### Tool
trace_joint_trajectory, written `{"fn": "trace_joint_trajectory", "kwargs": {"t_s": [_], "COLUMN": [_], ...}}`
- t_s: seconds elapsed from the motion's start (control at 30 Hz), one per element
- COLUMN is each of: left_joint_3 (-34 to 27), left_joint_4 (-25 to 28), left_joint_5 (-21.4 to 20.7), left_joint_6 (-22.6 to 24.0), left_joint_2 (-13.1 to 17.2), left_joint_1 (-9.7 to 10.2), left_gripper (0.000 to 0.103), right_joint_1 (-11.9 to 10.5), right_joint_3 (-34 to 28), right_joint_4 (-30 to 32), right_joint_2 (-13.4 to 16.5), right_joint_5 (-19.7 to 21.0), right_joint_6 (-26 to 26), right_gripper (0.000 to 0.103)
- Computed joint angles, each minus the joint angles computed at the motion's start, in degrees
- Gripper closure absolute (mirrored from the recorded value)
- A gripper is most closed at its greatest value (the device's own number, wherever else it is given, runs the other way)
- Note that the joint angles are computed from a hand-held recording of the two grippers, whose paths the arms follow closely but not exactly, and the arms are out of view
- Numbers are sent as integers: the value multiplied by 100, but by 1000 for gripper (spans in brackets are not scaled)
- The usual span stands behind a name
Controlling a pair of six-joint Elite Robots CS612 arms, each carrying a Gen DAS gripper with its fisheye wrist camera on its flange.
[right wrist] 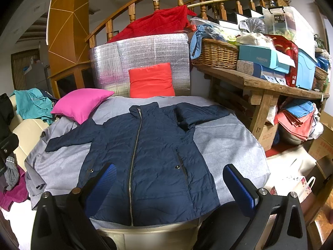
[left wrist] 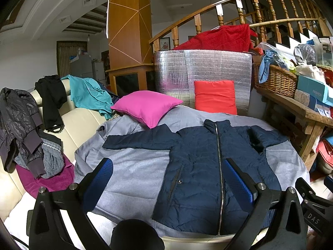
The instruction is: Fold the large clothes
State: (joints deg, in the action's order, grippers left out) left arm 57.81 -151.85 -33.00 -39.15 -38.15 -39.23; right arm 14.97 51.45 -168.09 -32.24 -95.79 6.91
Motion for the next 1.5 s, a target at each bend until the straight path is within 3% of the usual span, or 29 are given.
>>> {"fn": "trace_joint_trajectory", "kwargs": {"t_s": [1.07, 1.5], "left_joint_3": [41, -264], "left_joint_4": [-4, 314], "left_joint_5": [-124, -269], "left_joint_6": [-58, -134], "left_joint_2": [-23, 130], "left_joint_1": [50, 151], "left_gripper": [0, 0], "right_joint_1": [68, 61], "right_joint_3": [-235, -663], "right_joint_4": [186, 461], "right_joint_2": [123, 342], "right_joint_5": [-78, -94], "right_joint_6": [-145, -113], "right_gripper": [0, 0]}}
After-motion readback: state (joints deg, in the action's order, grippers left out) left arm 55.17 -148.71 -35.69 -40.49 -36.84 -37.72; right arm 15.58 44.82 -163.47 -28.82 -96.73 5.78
